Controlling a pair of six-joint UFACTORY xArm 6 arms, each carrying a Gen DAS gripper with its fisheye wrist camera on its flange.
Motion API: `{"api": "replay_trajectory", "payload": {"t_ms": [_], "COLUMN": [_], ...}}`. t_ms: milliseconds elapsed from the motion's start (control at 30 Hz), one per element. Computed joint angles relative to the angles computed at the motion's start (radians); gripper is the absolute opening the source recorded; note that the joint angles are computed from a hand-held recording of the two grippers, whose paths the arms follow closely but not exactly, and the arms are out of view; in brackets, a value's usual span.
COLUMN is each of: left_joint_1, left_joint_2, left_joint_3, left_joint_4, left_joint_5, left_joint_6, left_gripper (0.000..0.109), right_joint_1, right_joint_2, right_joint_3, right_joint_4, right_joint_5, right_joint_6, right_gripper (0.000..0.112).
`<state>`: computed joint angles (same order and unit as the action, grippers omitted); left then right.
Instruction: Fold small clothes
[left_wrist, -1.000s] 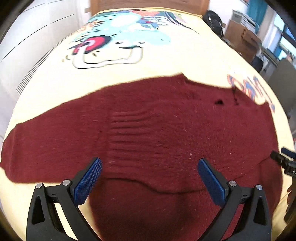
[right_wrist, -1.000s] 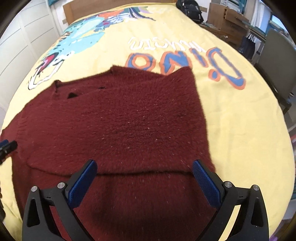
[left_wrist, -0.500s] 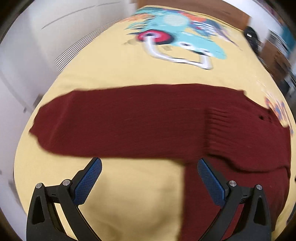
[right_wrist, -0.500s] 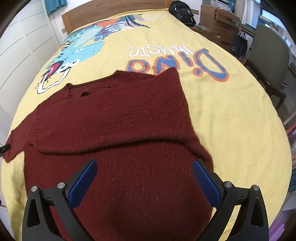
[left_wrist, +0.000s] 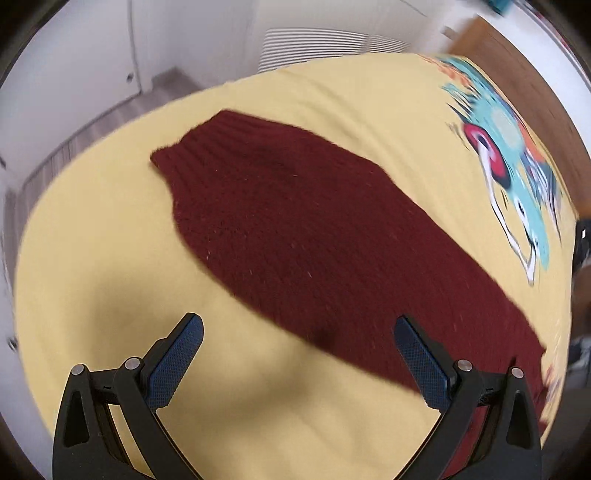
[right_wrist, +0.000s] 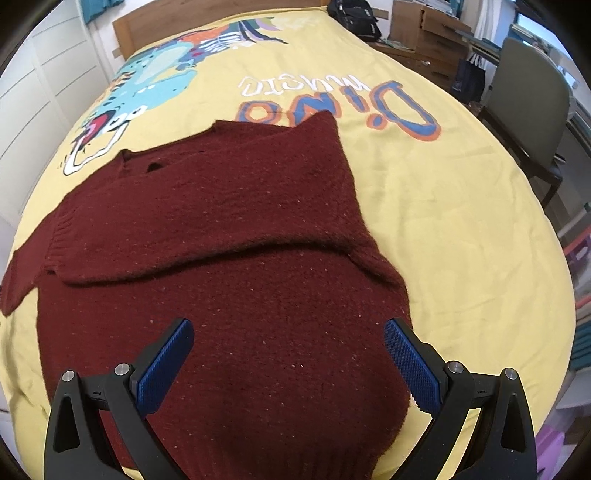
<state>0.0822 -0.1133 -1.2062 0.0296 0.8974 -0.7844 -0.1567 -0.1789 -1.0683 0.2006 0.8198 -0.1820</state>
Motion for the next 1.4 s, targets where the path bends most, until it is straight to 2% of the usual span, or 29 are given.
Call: {"api": "replay_trajectory", "payload": {"t_ms": [133, 300, 367, 433, 467, 500, 567, 733, 867, 1033, 1233, 1400], "left_joint_1": [0.037, 0.070, 0.071, 0.063, 0.065, 0.072, 0.082, 0.031, -0.045, -0.200, -0.365, -0.471], "left_joint_2": [0.068, 0.085, 0.072, 0.087, 0.081, 0.075, 0.065, 0.028, -0.006, 0.012, 0.154, 0.402], "left_joint_3": [-0.041, -0.014, 0.007, -0.015, -0.011, -0.004, -0.004, -0.048, -0.072, -0.154, -0.363, -0.687], "left_joint_4": [0.012, -0.022, -0.020, 0.002, -0.010, -0.064, -0.134, -0.002, 0.019, 0.028, -0.002, -0.028], "left_joint_5": [0.024, -0.012, -0.043, -0.052, -0.063, -0.084, -0.086, -0.045, -0.033, -0.017, 0.000, 0.060], "left_joint_6": [-0.019, -0.020, -0.011, 0.015, 0.047, 0.102, 0.169, 0.188, 0.197, 0.229, 0.262, 0.290], "left_gripper": [0.102, 0.100, 0.084, 0.042, 0.033, 0.014, 0.012, 0.012, 0.012, 0.012, 0.011, 0.011], "right_joint_1": [0.000, 0.004, 0.007, 0.010, 0.011, 0.012, 0.014, 0.010, 0.008, 0.005, -0.009, -0.033], "right_joint_2": [0.007, 0.027, 0.038, 0.044, 0.047, 0.049, 0.053, 0.060, 0.060, 0.063, 0.087, 0.130], "right_joint_3": [-0.002, -0.015, -0.022, -0.025, -0.025, -0.025, -0.025, -0.028, -0.029, -0.039, -0.096, -0.180], "right_joint_4": [-0.018, -0.046, -0.046, -0.042, -0.040, -0.038, -0.041, -0.037, -0.016, 0.014, 0.041, 0.054], "right_joint_5": [0.003, 0.014, 0.017, 0.017, 0.014, 0.013, 0.011, 0.012, 0.007, 0.003, 0.000, 0.019], "right_joint_6": [0.011, 0.028, 0.027, 0.025, 0.023, 0.022, 0.027, 0.031, 0.018, -0.005, -0.041, -0.062], "right_gripper": [0.103, 0.103, 0.103, 0.103, 0.103, 0.103, 0.103, 0.103, 0.103, 0.103, 0.103, 0.103]}}
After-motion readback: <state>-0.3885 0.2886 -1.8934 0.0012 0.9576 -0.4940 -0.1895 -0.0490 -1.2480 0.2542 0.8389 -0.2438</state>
